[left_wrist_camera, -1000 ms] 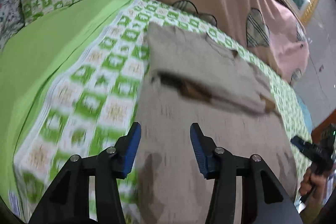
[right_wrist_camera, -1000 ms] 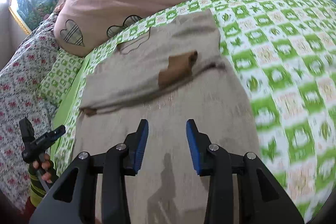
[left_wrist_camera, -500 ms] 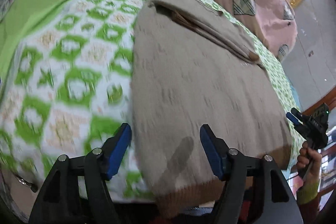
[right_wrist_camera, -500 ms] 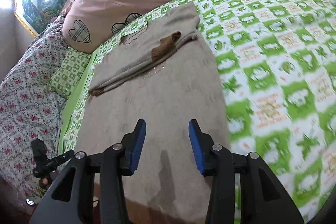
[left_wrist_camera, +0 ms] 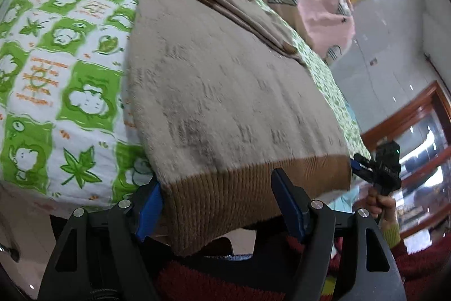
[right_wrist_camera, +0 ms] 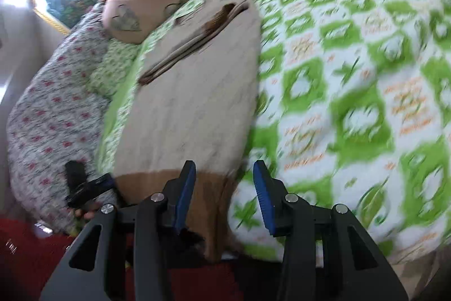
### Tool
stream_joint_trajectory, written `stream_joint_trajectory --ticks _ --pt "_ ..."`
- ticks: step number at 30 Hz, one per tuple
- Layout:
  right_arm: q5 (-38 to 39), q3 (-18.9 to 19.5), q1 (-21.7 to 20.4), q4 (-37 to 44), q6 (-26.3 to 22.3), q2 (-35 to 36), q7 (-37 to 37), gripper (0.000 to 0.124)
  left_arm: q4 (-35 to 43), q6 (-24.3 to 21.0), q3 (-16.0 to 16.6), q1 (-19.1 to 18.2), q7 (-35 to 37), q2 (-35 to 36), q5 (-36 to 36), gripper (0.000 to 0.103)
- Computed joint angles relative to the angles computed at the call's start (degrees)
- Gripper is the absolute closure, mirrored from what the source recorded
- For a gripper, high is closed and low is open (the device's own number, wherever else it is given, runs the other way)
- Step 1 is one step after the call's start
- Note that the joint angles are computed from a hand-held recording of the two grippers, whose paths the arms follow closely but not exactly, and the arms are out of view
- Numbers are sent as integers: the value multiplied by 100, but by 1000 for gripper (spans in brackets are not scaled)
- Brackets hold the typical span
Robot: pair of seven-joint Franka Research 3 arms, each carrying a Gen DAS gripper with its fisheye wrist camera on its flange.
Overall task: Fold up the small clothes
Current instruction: 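Move both tools to the brown ribbed hem and grasp it, then lift the hem with both tools and fold it toward the collar, release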
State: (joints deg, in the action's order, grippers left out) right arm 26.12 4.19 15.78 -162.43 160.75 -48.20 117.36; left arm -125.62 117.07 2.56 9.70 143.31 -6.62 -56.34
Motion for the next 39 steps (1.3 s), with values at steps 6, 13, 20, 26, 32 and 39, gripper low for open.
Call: stream_joint_trajectory --ticks 6,13,20,26,32,39 --pt "512 -584 856 130 347 409 -792 80 154 -524 34 96 187 165 -41 34" --pt "593 -282 532 275 156 622 -833 113 281 -641 -61 125 166 321 165 93" --pt "561 -196 485 219 264 475 -799 113 112 -520 6 118 532 -6 -75 97" --pt "784 -554 945 333 1249 654 -1293 114 489 -581 133 103 794 -44 -729 97" --pt "829 -1419 1771 979 2337 1290 -2034 114 1317 -151 -39 37 1043 379 -1554 98" --pt "528 -3251 3142 2308 2915 2348 -2437 115 2957 699 -548 -2 875 1491 -1889 98"
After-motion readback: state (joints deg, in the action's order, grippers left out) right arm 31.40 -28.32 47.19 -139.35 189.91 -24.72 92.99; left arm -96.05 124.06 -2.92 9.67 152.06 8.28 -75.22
